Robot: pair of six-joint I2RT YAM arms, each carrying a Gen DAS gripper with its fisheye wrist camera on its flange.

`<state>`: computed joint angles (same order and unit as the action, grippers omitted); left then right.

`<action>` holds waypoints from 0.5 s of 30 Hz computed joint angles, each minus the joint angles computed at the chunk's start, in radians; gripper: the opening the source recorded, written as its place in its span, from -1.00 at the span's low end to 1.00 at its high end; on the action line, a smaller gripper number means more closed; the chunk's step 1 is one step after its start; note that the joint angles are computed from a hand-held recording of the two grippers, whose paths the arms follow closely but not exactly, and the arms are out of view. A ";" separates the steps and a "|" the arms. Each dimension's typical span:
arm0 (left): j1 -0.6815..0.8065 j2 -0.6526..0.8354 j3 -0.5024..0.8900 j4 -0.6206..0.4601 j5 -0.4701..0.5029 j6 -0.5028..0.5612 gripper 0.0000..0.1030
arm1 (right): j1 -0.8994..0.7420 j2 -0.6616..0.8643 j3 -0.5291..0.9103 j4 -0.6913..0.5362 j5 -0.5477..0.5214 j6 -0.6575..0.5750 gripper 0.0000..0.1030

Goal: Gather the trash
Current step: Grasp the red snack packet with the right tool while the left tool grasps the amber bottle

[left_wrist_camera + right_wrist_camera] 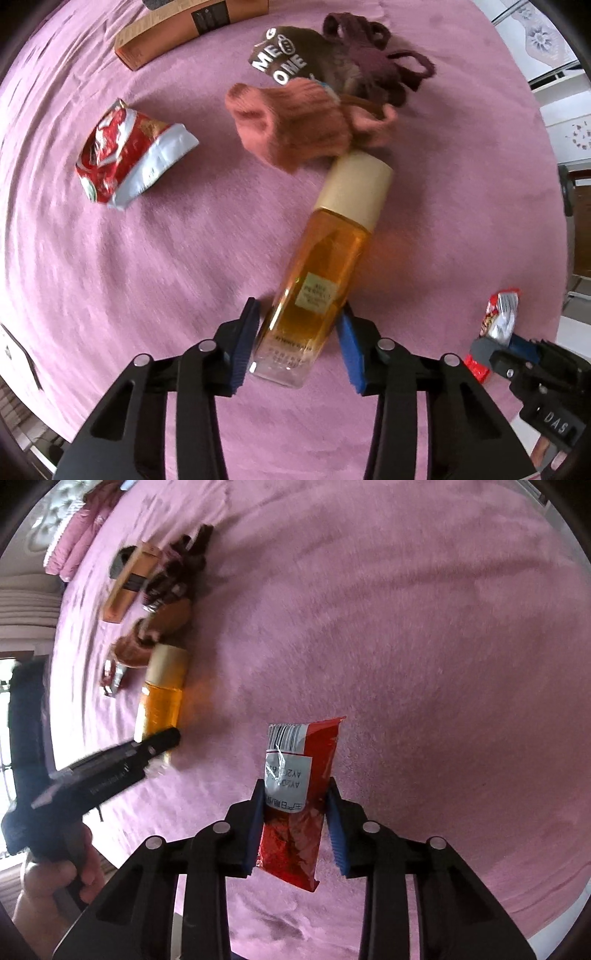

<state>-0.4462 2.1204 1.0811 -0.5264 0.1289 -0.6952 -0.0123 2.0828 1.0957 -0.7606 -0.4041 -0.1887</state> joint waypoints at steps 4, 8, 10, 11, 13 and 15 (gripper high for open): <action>-0.054 -0.061 -0.029 0.004 0.027 -0.060 -0.32 | -0.026 -0.040 0.006 -0.026 -0.019 -0.029 -0.40; -0.127 -0.109 -0.014 -0.015 0.032 -0.119 -0.39 | -0.077 -0.097 -0.016 -0.049 -0.029 -0.083 -0.40; -0.161 -0.121 0.007 -0.027 0.036 -0.144 -0.39 | -0.111 -0.124 -0.025 -0.069 -0.034 -0.118 -0.40; -0.175 -0.123 0.019 -0.032 0.036 -0.153 -0.39 | -0.128 -0.137 -0.026 -0.079 -0.037 -0.132 -0.40; -0.210 -0.116 0.057 -0.050 0.031 -0.168 -0.39 | -0.151 -0.165 -0.035 -0.096 -0.043 -0.152 -0.40; -0.235 -0.111 0.090 -0.063 0.029 -0.187 -0.39 | -0.204 -0.172 -0.011 -0.135 -0.042 -0.201 -0.40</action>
